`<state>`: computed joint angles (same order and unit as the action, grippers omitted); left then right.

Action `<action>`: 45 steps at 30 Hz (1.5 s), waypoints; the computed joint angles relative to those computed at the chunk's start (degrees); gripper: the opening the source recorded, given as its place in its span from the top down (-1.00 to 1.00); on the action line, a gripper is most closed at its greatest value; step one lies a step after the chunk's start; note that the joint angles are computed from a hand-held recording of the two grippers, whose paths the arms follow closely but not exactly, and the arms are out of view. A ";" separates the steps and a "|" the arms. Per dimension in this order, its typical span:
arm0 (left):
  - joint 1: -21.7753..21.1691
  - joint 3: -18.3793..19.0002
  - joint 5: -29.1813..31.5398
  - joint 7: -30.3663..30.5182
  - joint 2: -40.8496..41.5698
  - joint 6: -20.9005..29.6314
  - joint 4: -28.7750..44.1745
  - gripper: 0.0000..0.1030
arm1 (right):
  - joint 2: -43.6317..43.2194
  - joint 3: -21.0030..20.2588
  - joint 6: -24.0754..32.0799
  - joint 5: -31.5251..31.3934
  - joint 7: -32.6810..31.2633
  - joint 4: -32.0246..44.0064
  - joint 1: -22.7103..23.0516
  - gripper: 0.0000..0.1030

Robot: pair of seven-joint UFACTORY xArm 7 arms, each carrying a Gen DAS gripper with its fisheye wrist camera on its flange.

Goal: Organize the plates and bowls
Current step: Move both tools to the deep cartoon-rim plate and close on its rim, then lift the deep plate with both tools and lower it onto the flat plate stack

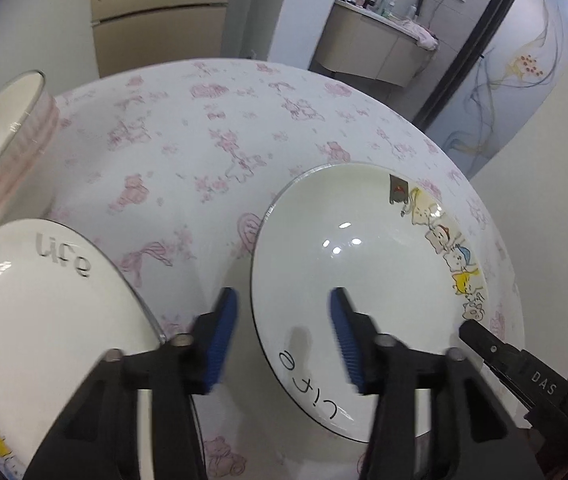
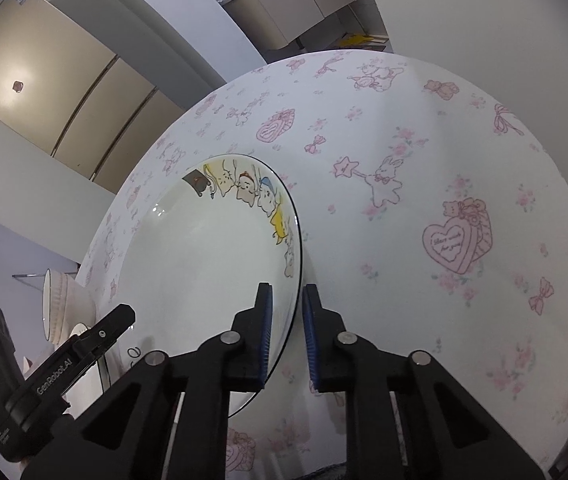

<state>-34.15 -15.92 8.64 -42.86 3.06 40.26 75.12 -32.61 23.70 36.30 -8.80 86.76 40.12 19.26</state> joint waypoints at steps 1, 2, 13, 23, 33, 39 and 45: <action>-0.24 0.17 0.75 0.00 0.07 -0.27 -0.13 0.35 | 0.26 -0.13 -0.41 0.09 -0.12 -0.10 0.08 0.74; -0.25 0.05 2.48 -0.51 0.17 -0.41 -0.26 0.40 | 0.56 -0.30 -0.85 0.21 -0.28 -0.18 0.17 0.74; -0.40 0.06 7.52 -2.96 -0.28 -0.78 -1.41 0.73 | 1.07 0.89 -1.28 -1.41 0.63 -0.16 -0.49 0.78; -0.17 -0.18 6.42 -1.24 -1.31 -1.69 -2.10 0.72 | 1.45 2.08 3.10 -5.67 0.07 2.95 -0.92 0.75; 0.84 -1.49 9.05 -1.48 -7.15 0.40 -1.75 0.72 | -0.88 3.00 4.66 -6.49 -1.14 6.07 -1.17 0.73; 3.57 -2.81 9.14 -2.61 -15.47 -0.22 -5.50 0.72 | 0.28 3.81 5.75 -6.46 -3.78 11.26 -0.70 0.71; 7.33 -3.73 6.08 -1.98 -24.66 1.16 -9.19 0.72 | 4.88 7.44 8.85 -9.28 -4.88 19.56 -0.98 0.69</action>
